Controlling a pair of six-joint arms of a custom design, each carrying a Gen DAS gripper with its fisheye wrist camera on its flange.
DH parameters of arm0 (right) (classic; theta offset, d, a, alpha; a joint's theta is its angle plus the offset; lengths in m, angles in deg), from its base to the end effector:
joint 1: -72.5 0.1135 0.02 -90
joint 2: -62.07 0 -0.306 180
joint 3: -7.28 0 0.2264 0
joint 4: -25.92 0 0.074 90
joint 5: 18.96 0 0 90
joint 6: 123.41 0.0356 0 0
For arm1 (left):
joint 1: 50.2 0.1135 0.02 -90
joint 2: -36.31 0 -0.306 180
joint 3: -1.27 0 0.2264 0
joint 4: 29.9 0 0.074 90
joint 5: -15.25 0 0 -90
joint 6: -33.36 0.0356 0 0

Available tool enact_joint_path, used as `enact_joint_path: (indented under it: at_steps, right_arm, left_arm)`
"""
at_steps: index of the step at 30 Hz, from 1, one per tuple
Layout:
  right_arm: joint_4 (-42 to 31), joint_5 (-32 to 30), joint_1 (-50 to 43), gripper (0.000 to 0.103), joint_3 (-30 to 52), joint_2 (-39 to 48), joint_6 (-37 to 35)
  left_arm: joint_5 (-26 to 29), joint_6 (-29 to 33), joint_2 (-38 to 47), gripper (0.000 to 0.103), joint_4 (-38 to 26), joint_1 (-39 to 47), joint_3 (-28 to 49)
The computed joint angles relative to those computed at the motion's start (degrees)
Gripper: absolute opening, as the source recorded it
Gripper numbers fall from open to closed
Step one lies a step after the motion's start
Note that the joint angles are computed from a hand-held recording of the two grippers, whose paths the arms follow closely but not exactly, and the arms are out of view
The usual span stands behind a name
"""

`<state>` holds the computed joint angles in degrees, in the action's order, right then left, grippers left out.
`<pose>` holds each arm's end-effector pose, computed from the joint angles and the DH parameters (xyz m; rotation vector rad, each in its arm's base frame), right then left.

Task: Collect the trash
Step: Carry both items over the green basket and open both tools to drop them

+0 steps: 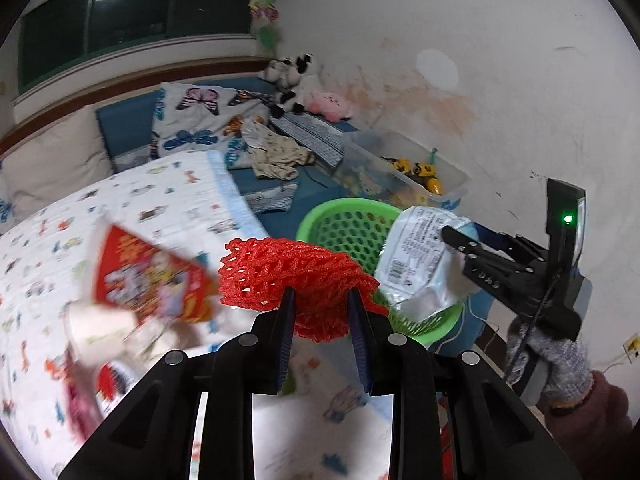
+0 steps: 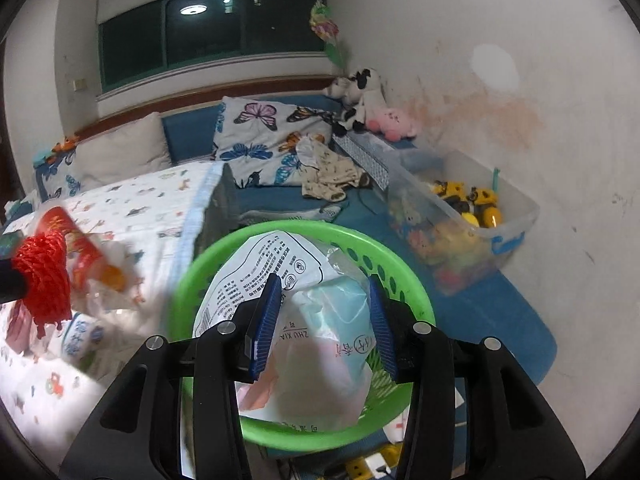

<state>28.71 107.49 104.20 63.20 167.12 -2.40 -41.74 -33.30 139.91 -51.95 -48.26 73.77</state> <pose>0.2821 0.1493 0.1635 0.2741 2.1792 -0.1584 0.3486 -0.0076 0.2109 0.6645 2.2670 -0.5083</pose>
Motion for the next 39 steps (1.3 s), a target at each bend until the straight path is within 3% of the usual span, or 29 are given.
enact_joint_path:
  at_steps: [2, 8, 20, 23, 24, 25, 39]
  right_arm:
    - [1.7, -1.5, -1.7, 0.055, -0.6, 0.8, -0.4]
    - [4.6, -3.6, -3.6, 0.063, -1.8, 2.2, -0.5]
    - [7.0, -3.5, -2.5, 0.067, -7.1, -0.7, 3.7]
    - [7.7, -3.2, -1.8, 0.068, -8.4, -1.2, 4.8]
    - [7.9, -3.2, -1.6, 0.068, -8.8, -1.3, 5.1]
    - [7.9, -3.0, -1.3, 0.068, -9.1, -1.5, 5.5]
    - [5.9, -2.5, 4.7, 0.07, -8.4, -2.7, 8.9]
  left_arm:
    - [-1.2, -1.1, 2.0, 0.026, 0.0, -2.1, 1.7]
    - [-4.4, -3.2, 8.1, 0.026, -1.1, -7.5, 7.1]
    - [-8.8, -5.7, 16.3, 0.029, -2.1, -14.3, 13.0]
    - [-9.3, -5.8, 16.7, 0.041, -1.4, -14.9, 12.5]
    - [-9.6, -6.0, 16.5, 0.054, -0.8, -15.1, 12.0]
    - [-9.7, -6.2, 16.1, 0.057, 0.3, -15.1, 11.2]
    - [-6.4, -4.8, 5.1, 0.057, 7.3, -6.9, 0.1]
